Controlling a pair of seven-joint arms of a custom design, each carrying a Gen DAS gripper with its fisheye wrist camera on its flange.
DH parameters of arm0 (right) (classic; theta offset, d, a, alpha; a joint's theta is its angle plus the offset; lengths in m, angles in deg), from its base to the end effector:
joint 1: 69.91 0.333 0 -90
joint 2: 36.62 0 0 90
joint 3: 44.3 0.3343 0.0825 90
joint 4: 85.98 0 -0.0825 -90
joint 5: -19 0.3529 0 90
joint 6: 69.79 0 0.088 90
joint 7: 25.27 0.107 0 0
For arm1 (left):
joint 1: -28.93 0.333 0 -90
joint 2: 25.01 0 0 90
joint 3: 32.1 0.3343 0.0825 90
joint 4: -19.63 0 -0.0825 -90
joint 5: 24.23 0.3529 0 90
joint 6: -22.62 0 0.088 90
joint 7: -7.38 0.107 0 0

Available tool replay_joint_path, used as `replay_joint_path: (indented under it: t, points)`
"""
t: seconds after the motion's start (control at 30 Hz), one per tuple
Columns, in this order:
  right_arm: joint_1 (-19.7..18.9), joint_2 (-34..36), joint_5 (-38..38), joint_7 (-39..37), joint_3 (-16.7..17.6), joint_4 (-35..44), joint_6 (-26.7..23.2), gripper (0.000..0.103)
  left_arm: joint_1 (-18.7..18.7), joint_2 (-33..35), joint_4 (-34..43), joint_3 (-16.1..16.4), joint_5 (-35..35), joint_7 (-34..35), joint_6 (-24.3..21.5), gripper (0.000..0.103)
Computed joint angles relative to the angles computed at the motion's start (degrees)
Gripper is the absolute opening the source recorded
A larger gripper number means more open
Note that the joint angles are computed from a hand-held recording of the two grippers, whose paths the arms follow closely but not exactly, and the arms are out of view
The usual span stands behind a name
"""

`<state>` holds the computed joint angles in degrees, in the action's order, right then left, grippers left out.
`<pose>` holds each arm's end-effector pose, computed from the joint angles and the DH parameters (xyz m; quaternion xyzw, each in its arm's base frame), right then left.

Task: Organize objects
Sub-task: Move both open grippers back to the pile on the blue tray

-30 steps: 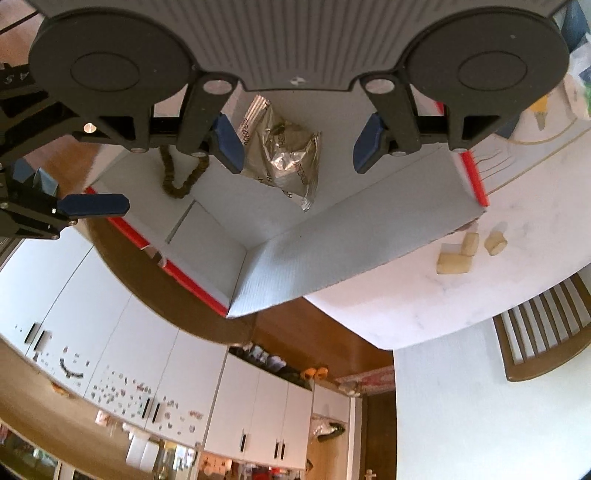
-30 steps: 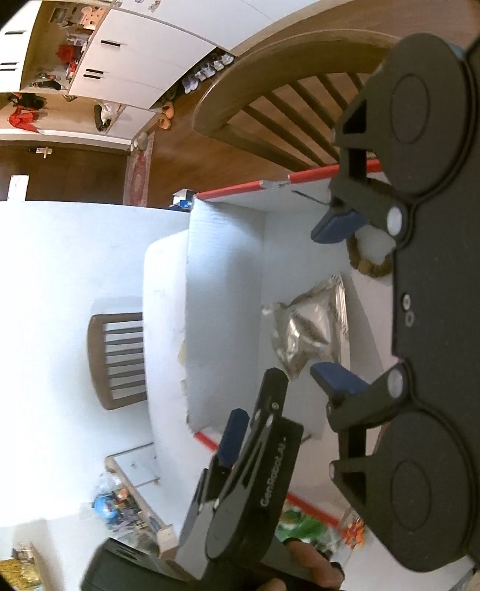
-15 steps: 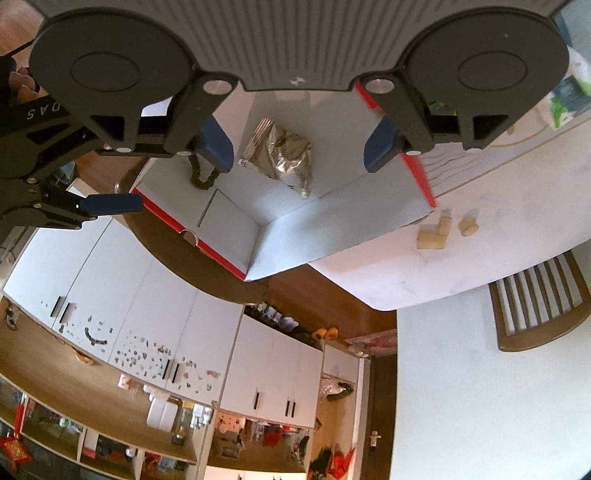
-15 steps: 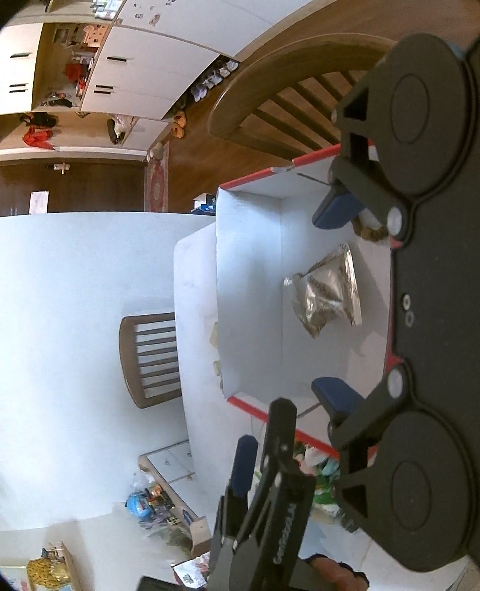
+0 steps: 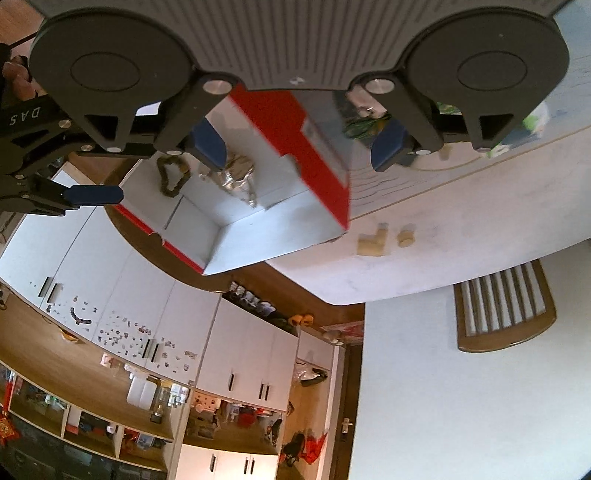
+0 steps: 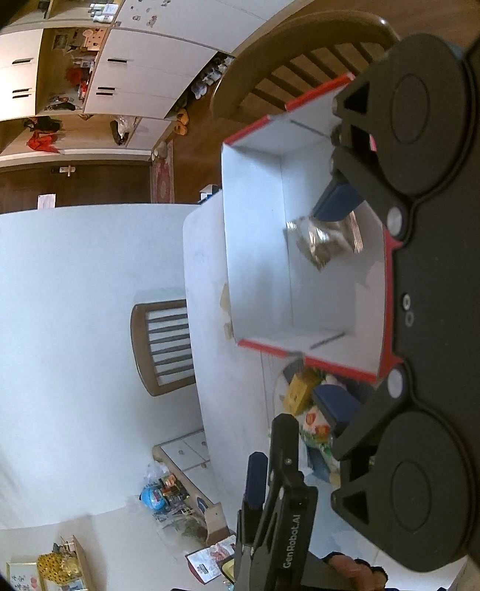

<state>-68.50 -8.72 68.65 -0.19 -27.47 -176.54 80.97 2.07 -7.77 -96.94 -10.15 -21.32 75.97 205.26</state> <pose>0.6856 0.1648 0.4521 -0.8211 0.3725 -0.0969 0.4214 0.6207 -0.0811 0.4505 -0.6918 0.5839 -0.3279 0.2702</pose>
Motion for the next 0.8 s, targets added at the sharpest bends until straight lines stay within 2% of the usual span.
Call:
replay_joint_path:
  t: [0.1,0.17,0.27,0.33,0.43,0.57,0.7,0.77,0.8]
  points:
    - [0.75,-1.52,0.82,-0.31,0.53,-2.47,1.67,0.095,-1.3,-1.69,-3.31,2.24,0.32,0.39,1.9,0.086]
    - [1.41,-2.46,1.6,-0.55,0.82,-4.13,3.21,0.095,-5.99,-2.25,-5.33,7.79,0.43,0.35,2.81,0.088]
    - [2.28,-3.43,2.44,-0.68,1.06,-5.84,4.37,0.095,-8.76,-3.42,-8.76,11.3,-1.19,2.06,5.8,0.089]
    - [3.14,-3.99,2.61,-0.33,1.04,-6.91,5.39,0.095,-9.67,-4.18,-10.77,12.71,-2.38,3.66,7.54,0.102]
    - [4.31,-4.58,2.51,0.58,1.07,-8.33,6.57,0.095,-11.77,-5.02,-13.99,15.27,-4.57,7.17,11.31,0.103]
    - [5.7,-5.02,1.56,2.38,1.17,-10.21,8.03,0.095,-12.74,-6.21,-17.43,16.69,-7.58,12.35,13.56,0.103]
    - [6.6,-5.28,0.56,3.94,1.65,-11.99,9.27,0.095,-7.86,-7.81,-20.53,12.74,-7.84,14.05,15.26,0.103]
    - [7.04,-5.23,-0.33,4.79,1.81,-12.7,9.67,0.095,-8.65,-8.05,-22.01,13.45,-11.28,17.04,16.14,0.103]
    - [7.12,-5.21,-0.65,4.99,1.99,-13.07,9.94,0.095,-7.73,-8.39,-22.65,12.71,-11.57,17.5,16.28,0.103]
